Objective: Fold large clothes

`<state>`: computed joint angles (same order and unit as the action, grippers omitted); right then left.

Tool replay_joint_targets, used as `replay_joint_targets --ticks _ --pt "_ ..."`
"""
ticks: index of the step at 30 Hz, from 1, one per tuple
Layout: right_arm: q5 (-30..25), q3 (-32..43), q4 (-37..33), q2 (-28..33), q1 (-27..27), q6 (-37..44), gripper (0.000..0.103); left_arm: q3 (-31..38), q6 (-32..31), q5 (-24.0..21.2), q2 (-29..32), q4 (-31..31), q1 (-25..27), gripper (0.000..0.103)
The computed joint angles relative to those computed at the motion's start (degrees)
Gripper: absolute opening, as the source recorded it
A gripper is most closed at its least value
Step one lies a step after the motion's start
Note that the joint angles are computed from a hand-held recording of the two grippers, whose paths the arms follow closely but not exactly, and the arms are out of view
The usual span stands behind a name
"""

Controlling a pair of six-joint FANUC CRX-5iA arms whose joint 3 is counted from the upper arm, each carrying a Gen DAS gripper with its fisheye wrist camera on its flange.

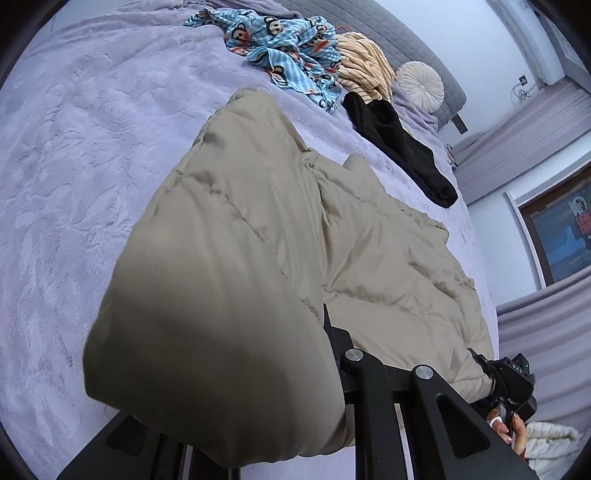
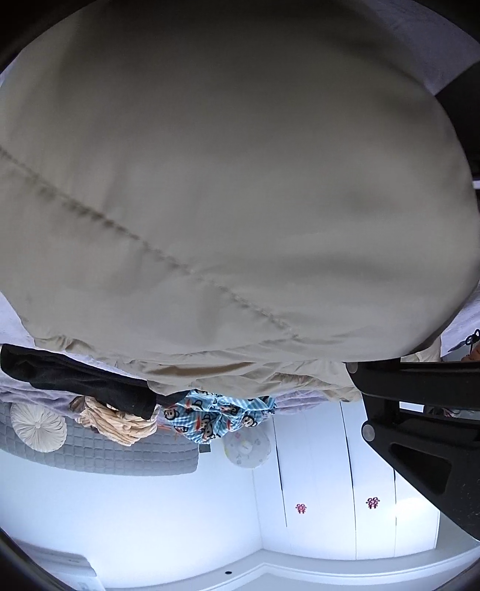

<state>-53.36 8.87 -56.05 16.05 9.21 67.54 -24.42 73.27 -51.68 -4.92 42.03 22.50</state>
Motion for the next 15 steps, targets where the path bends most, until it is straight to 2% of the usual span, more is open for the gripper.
replay_joint_targets --ticks 4,7,11,15 --pt "0.44 -4.39 2.03 -4.44 1.35 -0.83 0.026 -3.94 -3.14 -3.32 -4.17 0.7 2.25 0.019" --pt "-0.08 -7.45 2.6 -7.16 1.78 -1.9 0.026 -7.01 -3.16 -5.6 -8.23 0.08 3.82 0.019" --pt "-2.58 -10.85 3.78 -10.69 1.81 -2.61 0.026 -12.13 -0.61 -10.7 -16.56 -2.48 7.74 0.019" --pt "-6.8 -14.25 3.18 -14.06 0.69 -1.35 0.026 -15.67 2.71 -17.73 -24.19 -7.05 11.37 0.019"
